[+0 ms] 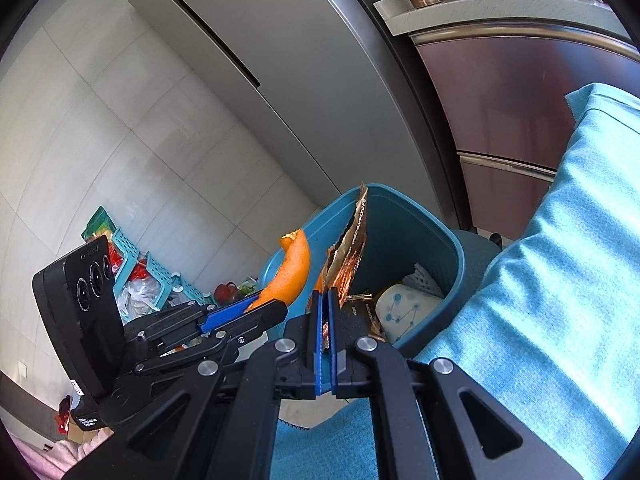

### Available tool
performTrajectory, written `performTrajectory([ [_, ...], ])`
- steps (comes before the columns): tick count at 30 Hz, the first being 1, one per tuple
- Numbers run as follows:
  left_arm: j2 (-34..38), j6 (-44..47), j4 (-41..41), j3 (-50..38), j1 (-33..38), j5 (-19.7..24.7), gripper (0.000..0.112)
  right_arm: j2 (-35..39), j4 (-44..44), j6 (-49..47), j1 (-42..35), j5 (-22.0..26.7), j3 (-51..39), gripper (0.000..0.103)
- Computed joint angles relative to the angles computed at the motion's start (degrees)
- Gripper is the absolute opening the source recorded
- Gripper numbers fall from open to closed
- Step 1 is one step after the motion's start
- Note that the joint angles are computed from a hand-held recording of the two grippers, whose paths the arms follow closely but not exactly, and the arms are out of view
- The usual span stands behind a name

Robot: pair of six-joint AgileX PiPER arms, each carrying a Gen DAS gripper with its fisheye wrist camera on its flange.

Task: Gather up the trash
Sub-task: 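Open both tools to drop the peel and wrapper into the wastebasket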

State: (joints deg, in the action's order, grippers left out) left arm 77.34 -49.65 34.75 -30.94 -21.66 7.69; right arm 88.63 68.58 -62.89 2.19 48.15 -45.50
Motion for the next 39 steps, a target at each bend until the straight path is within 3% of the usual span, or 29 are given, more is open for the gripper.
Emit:
performTrajectory([
  [17, 3.6, -0.5, 0.1, -1.1, 1.0, -1.4, 0.017, 2.4, -3.8, 5.8, 4.7, -3.7, -2.7, 0.004],
  [25, 5.6, -4.4, 3.8, -1.8, 1.0, -1.9, 0.018, 2.9, -5.6, 9.1, 7.0, -5.5, -3.6, 0.007],
  [31, 7.2, -2.4, 1.4, -2.1, 1.5, -2.5, 0.019, 2.8, -5.6, 9.6, 6.7, -5.5, -3.4, 0.009],
  [35, 7.1, -11.7, 10.0, -1.8, 1.0, -2.7, 0.019, 2.5, -4.5, 8.2, 5.9, -5.1, -2.6, 0.012],
  [39, 5.7, -18.4, 16.1, -1.3, 0.2, -2.4, 0.029, 1.8, -2.8, 5.7, 4.1, -4.3, -1.4, 0.02],
])
